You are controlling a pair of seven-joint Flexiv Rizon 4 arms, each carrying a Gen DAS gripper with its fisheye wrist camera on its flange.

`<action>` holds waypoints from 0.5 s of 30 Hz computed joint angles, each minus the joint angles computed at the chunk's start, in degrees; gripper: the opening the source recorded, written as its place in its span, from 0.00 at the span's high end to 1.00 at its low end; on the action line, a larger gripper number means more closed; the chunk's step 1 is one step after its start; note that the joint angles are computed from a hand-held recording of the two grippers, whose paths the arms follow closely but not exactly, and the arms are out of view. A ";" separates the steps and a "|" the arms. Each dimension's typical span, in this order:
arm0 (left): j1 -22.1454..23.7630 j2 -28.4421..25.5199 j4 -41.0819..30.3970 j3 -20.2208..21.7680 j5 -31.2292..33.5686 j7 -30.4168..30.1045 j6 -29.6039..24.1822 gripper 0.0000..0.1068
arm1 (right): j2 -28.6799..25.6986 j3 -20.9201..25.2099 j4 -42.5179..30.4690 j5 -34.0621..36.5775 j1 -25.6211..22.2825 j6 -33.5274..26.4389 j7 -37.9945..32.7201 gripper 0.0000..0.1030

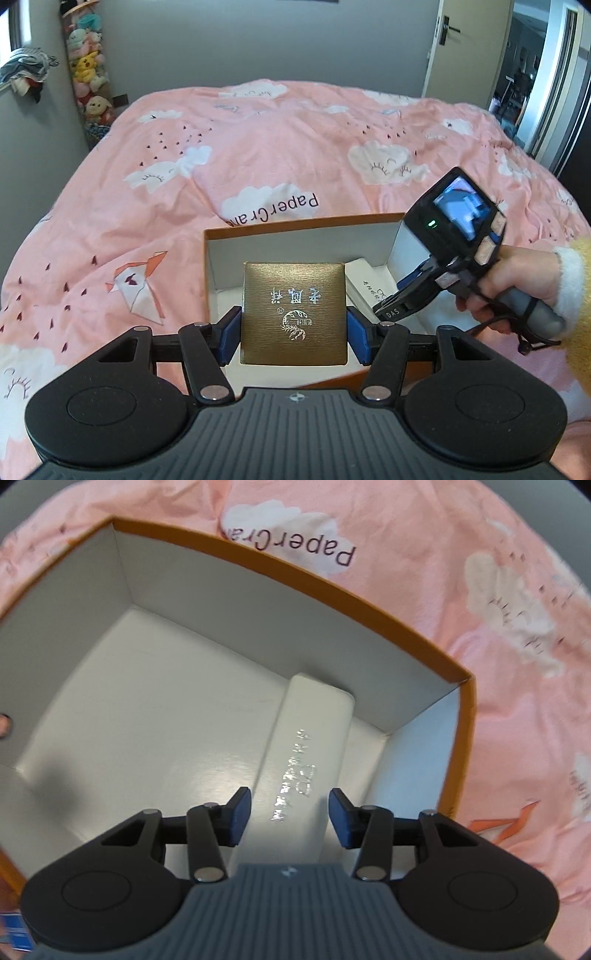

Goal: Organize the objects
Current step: 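Carry the white box into the orange box with the right gripper while the left gripper grasps the gold box, then lower the gold square box into the orange box with the left gripper and release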

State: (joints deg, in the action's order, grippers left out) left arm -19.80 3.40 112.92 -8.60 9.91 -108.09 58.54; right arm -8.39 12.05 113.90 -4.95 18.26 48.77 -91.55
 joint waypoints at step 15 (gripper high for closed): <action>-1.01 -10.56 -7.77 1.01 -4.28 6.85 -9.21 0.37 | -4.32 0.35 -6.84 14.36 -1.00 -6.36 -7.35 0.96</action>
State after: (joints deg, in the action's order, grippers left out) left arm -20.81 -7.16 105.14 -7.60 5.63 -101.25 49.32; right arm -12.71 12.40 107.06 9.40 17.26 42.41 -98.90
